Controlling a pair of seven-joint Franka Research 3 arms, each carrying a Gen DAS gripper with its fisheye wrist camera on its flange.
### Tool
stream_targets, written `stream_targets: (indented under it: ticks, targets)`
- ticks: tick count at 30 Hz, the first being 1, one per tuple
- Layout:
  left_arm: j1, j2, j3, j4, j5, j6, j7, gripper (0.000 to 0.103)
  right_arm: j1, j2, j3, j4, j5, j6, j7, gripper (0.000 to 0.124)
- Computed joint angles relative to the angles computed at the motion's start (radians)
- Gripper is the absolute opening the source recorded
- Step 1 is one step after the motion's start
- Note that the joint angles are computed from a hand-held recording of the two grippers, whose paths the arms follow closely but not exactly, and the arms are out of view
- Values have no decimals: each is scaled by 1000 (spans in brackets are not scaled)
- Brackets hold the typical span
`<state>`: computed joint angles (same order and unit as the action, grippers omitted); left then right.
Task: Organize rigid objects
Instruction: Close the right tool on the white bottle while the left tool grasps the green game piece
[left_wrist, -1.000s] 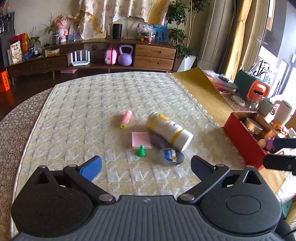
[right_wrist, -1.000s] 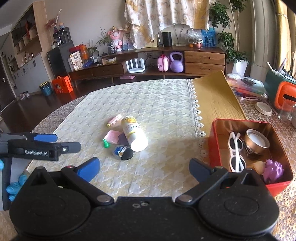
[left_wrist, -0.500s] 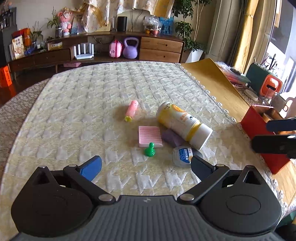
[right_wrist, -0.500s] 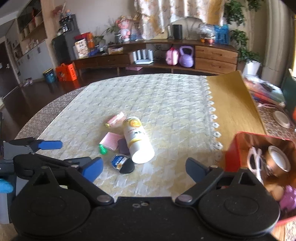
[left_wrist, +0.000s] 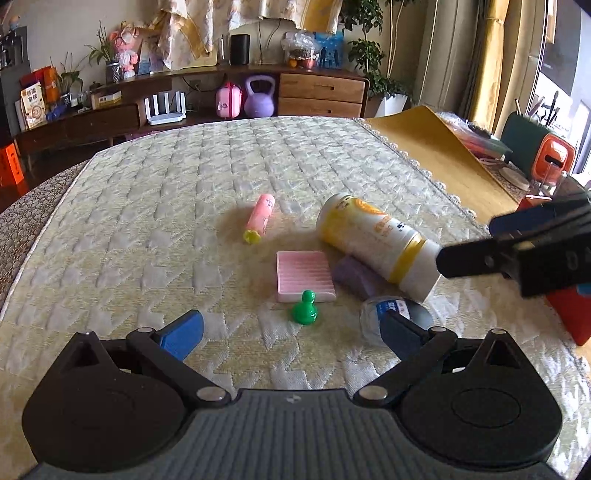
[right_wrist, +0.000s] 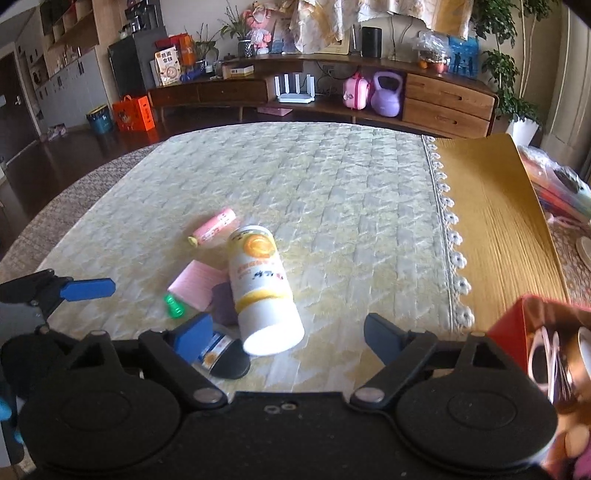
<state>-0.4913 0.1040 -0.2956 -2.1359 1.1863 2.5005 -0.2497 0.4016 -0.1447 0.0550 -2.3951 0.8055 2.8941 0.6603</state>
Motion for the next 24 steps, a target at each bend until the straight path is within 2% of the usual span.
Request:
stream_targets:
  ticks: [3, 5, 7, 11, 16, 21, 24]
  targets:
    - [3, 8, 7, 1, 37, 32, -34, 97, -1, 36, 6, 29, -18, 4, 2, 81]
    - [0, 17, 7, 9, 49, 22, -41, 95, -5, 58, 13, 47, -33, 5, 7, 79]
    - [0, 23, 11, 12, 66, 32, -54, 81, -9, 74, 19, 61, -39, 0, 9, 77]
    - [0, 30, 16, 20, 103, 48, -86, 71, -16, 102, 30, 86, -36, -11, 3, 72]
    - [9, 32, 24, 20, 124, 93, -125, 45, -24, 128, 45, 109, -46, -16, 5, 68]
    - [20, 18, 25, -1, 80, 113, -118, 41, -28, 141, 55, 123, -27, -16, -5, 67]
    - [9, 27, 16, 8, 79, 73, -74, 39, -29, 146, 59, 126, -34, -11, -4, 66]
